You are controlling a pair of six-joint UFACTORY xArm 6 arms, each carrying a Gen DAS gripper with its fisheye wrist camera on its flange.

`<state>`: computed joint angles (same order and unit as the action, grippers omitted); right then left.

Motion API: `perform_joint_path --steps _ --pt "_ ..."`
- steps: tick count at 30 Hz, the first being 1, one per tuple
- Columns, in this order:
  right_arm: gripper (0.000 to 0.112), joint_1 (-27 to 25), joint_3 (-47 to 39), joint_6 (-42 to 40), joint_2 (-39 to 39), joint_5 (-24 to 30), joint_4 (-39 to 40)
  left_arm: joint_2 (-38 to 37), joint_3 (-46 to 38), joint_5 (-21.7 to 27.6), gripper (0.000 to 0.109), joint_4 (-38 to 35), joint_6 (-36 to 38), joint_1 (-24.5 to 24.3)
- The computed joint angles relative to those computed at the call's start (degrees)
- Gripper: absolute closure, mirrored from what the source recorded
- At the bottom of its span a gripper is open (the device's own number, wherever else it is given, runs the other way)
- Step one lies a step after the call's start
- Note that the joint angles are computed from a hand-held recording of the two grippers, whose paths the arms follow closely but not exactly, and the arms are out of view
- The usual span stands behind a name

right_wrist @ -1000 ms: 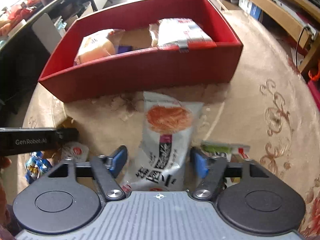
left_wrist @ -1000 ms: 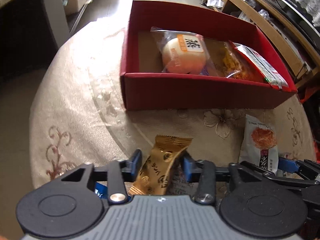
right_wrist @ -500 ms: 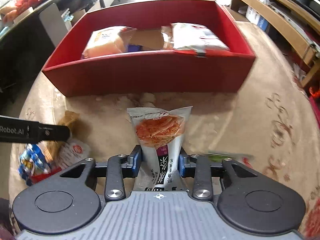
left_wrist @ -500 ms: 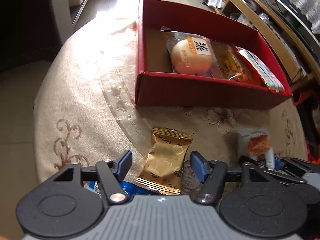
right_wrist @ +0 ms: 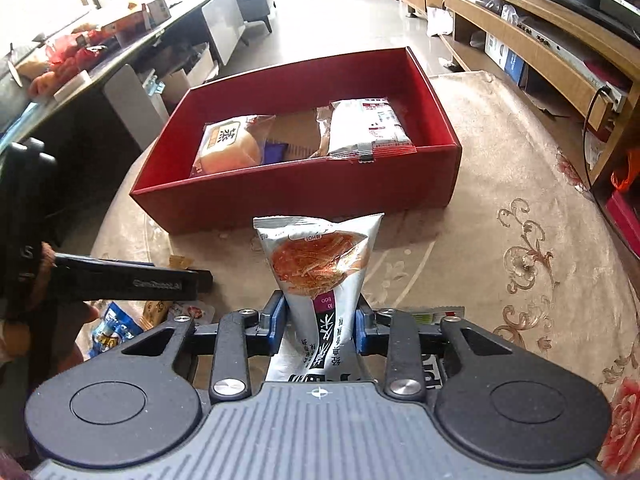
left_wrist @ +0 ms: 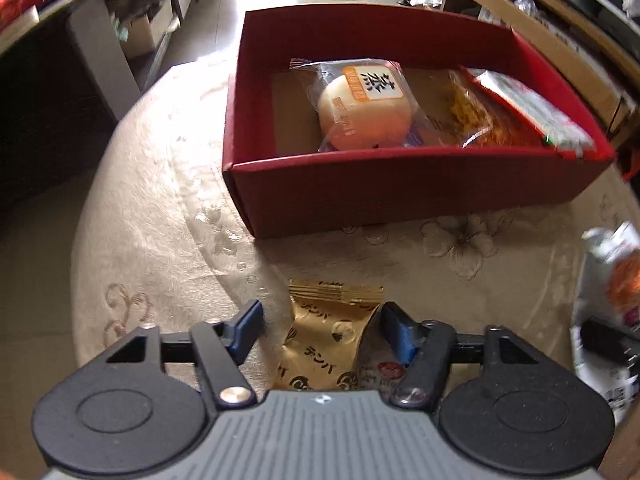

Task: Organize snacks
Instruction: 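Lift the gold packet and noodle-snack bag toward the red box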

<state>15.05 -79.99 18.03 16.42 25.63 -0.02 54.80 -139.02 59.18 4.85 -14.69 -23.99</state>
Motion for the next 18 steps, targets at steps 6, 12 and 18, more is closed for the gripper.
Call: perform_joint_path --steps 6,12,18 --pt "0.072 -0.24 -0.27 1.86 -0.26 -0.6 -1.89 -3.23 4.46 -1.24 0.08 -4.35 0.49 0.7" --pt "0.072 -0.14 -0.62 2.06 -0.05 -0.76 -2.3 -6.81 9.51 -5.21 0.095 -6.69 0.91 1.45" --pt "0.072 -0.19 -0.78 1.77 0.02 -0.73 -1.98 -7.02 9.94 -4.44 0.096 -5.85 2.27 1.25"
